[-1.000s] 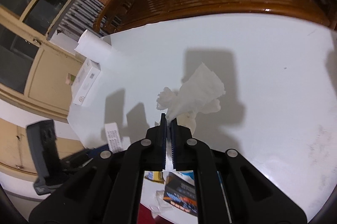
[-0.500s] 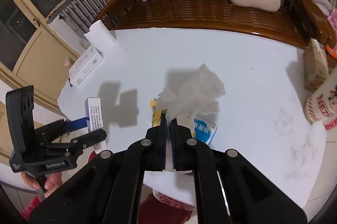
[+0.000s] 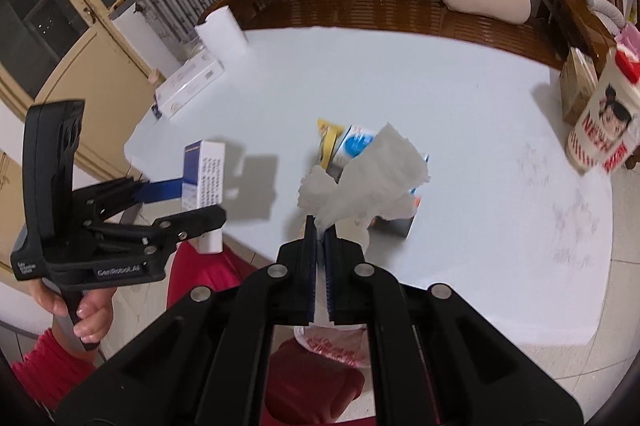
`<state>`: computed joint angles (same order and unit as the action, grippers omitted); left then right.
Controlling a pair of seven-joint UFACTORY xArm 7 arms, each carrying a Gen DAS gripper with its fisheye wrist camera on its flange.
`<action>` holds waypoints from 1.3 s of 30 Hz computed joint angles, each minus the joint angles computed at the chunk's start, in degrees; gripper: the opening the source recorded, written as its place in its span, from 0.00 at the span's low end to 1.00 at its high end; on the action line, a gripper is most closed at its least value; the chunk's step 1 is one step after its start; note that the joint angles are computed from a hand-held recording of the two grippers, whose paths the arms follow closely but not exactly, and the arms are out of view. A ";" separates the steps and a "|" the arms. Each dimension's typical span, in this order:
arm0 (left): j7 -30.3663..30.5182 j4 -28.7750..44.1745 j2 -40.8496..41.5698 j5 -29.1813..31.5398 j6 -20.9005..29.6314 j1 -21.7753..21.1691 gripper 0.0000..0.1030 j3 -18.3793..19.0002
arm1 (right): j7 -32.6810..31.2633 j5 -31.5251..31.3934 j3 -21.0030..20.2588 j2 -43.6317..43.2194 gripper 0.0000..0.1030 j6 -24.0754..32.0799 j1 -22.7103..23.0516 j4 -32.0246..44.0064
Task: Collect trash
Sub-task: 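Lift the tissue and blue-white pack off the table toward the bag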
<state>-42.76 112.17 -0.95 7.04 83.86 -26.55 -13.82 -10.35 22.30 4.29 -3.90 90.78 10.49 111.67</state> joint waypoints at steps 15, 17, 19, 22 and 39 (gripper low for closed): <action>-0.35 -19.97 -10.05 -5.43 -6.38 -0.58 0.63 -3.11 | -2.37 0.98 -1.43 -19.17 0.05 -3.91 2.53 -26.01; -0.39 -23.04 -11.36 -6.65 -7.78 -0.70 0.63 -3.41 | -2.53 0.37 -1.20 -21.77 0.05 -5.21 2.76 -29.45; -0.46 -25.06 -12.07 -7.47 -8.43 -0.86 0.63 -3.84 | -2.48 0.02 -1.12 -23.89 0.05 -6.22 3.09 -32.33; -0.51 -28.61 -13.26 -9.15 -10.04 -1.30 0.63 -4.24 | -2.23 -0.17 -1.16 -26.53 0.05 -7.20 3.63 -36.31; -3.14 -40.10 -14.44 -10.60 -15.72 -3.37 0.63 -5.94 | -0.75 -2.87 -0.51 -34.89 0.05 -12.58 5.27 -53.71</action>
<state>-45.90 72.07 -15.39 -3.56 68.14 -29.92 -19.76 -11.10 19.44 3.77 -38.80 78.20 15.76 57.96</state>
